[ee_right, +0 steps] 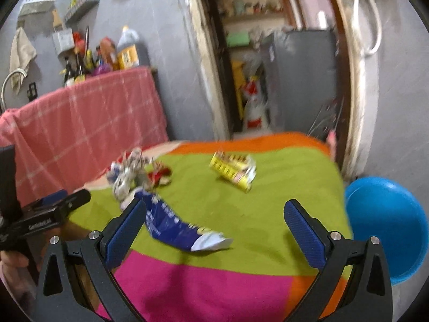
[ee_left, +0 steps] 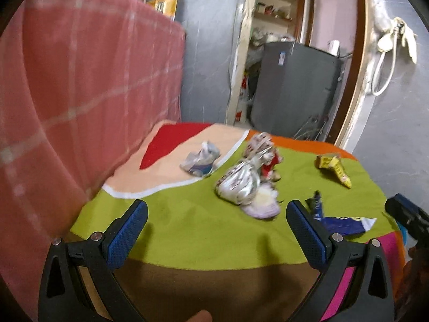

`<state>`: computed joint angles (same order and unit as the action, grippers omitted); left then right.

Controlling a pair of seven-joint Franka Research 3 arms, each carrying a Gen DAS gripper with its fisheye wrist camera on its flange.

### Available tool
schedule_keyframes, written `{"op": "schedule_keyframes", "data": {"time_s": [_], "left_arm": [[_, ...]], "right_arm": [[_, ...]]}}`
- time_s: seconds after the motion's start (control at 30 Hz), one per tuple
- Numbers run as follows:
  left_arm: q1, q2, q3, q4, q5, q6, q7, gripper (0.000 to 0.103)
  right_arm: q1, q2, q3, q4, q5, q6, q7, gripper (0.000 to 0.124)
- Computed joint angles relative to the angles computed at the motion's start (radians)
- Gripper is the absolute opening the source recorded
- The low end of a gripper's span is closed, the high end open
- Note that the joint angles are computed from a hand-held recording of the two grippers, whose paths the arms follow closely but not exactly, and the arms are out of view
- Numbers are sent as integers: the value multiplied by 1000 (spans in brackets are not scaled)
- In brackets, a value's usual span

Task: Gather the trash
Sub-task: 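Return both tools to the bed and grasp the white wrapper and blue bag, then lift the white wrapper with the left tool while the right tool lifts the blue bag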

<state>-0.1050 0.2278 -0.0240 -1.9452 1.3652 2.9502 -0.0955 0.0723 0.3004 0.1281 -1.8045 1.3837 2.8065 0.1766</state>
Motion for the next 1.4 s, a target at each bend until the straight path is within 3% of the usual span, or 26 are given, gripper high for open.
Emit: {"op": "schedule_keyframes", "data": {"time_s": [0.13,0.3,0.6,0.83,0.97,1.1,1.4], "left_arm": [[34,30,-20,4,-202,14,186,101],[68,59,-46,7,-443,45,424,97],[90,122,-71,67,-700,58,734,84],[110,171,-105,117,-873,57,944,67],[182,201,-201,135,-1006,57,1108,51],[204,222,-243,158,-1093,42,1214,35],[169,206,-218,135,-1208,63,1300,20]], "right_arm": [[29,34,-18,19,-206,-22,138,102],[43,72,-19,51,-430,-77,264,92],[67,135,-23,128,-723,-163,412,74],[57,182,-13,213,-798,-222,477,54],[50,188,-5,220,-805,-223,484,39],[47,200,2,240,-809,-237,488,35],[36,207,17,246,-783,-244,463,23]]}}
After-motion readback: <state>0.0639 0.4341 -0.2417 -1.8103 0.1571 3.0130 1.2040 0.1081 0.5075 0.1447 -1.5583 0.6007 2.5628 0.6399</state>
